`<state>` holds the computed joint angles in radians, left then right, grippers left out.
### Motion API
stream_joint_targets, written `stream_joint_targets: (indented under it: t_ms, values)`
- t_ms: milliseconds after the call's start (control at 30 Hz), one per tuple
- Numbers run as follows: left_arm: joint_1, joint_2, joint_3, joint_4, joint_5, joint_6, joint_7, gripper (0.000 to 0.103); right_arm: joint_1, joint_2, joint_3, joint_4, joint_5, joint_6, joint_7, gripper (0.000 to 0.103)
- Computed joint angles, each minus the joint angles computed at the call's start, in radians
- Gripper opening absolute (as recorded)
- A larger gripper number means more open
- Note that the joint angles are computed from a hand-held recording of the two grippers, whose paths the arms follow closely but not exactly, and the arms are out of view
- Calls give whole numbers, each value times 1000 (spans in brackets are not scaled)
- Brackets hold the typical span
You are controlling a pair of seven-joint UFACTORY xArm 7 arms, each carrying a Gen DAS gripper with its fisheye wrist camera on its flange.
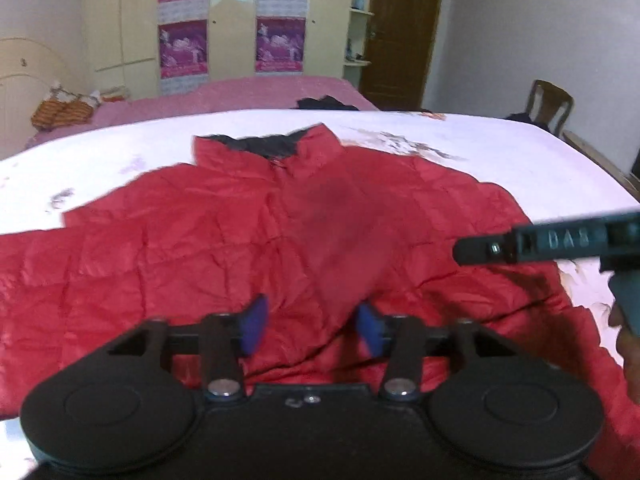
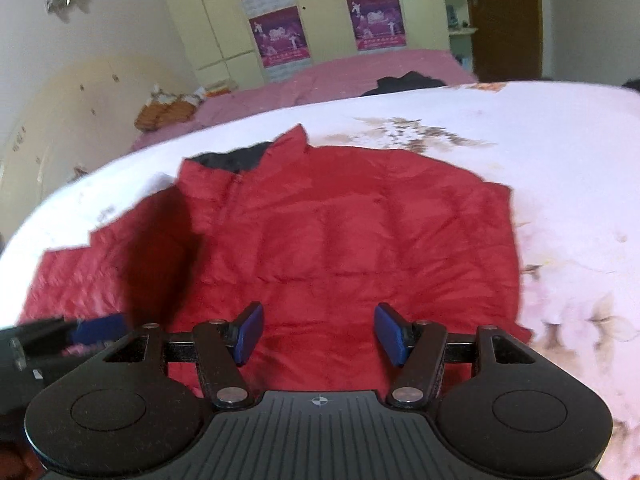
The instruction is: Fold large clothes
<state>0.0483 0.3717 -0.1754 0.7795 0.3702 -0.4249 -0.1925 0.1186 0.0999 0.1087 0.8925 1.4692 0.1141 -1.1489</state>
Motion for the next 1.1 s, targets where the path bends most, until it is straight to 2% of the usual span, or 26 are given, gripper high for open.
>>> stream_joint_targets:
  t_ms: [67, 167, 233, 367, 467, 533, 567, 600, 633, 733, 767, 867, 1100]
  values:
    - [-55, -48, 57, -55, -76, -33, 43, 61, -8, 3, -2, 19, 30, 48, -4, 61]
    - [-78, -101, 107, -118, -154, -64, 83, 62, -7, 20, -5, 50, 33, 88, 17, 61]
    - [-93, -138, 148, -163, -225, -81, 131, 63, 3, 47, -2, 68, -47, 80, 92, 61]
    - [-147, -182, 216, -230, -438, -95, 290, 63, -3, 99, 22, 107, -159, 115, 209, 61]
    - [-148, -196, 236, -263, -558, -92, 367, 63, -12, 128, 50, 126, -193, 126, 229, 60]
    - [-164, -189, 246, -266, -654, -86, 429, 63, -4, 138, 66, 128, -239, 94, 249, 60]
    - [-172, -183, 250, -262, -698, -76, 454, 62, -7, 141, 75, 127, -257, 92, 250, 57]
    - [-168, -179, 251, -259, -718, -70, 461, 62, -14, 139, 83, 126, -270, 105, 250, 30]
    - [-175, -169, 251, -250, -746, -72, 472, 62, -21, 137, 89, 125, -274, 111, 250, 24]
    - [-196, -129, 256, -210, -800, -77, 512, 62, -46, 119, 114, 125, -178, 90, 148, 19]
    - [-208, -107, 259, -190, -817, -86, 527, 62, -52, 99, 119, 121, -112, 69, 84, 19]
    - [-227, -78, 265, -164, -838, -108, 566, 62, -42, 58, 87, 123, 6, 30, -30, 19]
    - [-227, 3, 245, -101, -787, -156, 568, 51, -38, -10, -5, 74, -31, -26, -9, 19]
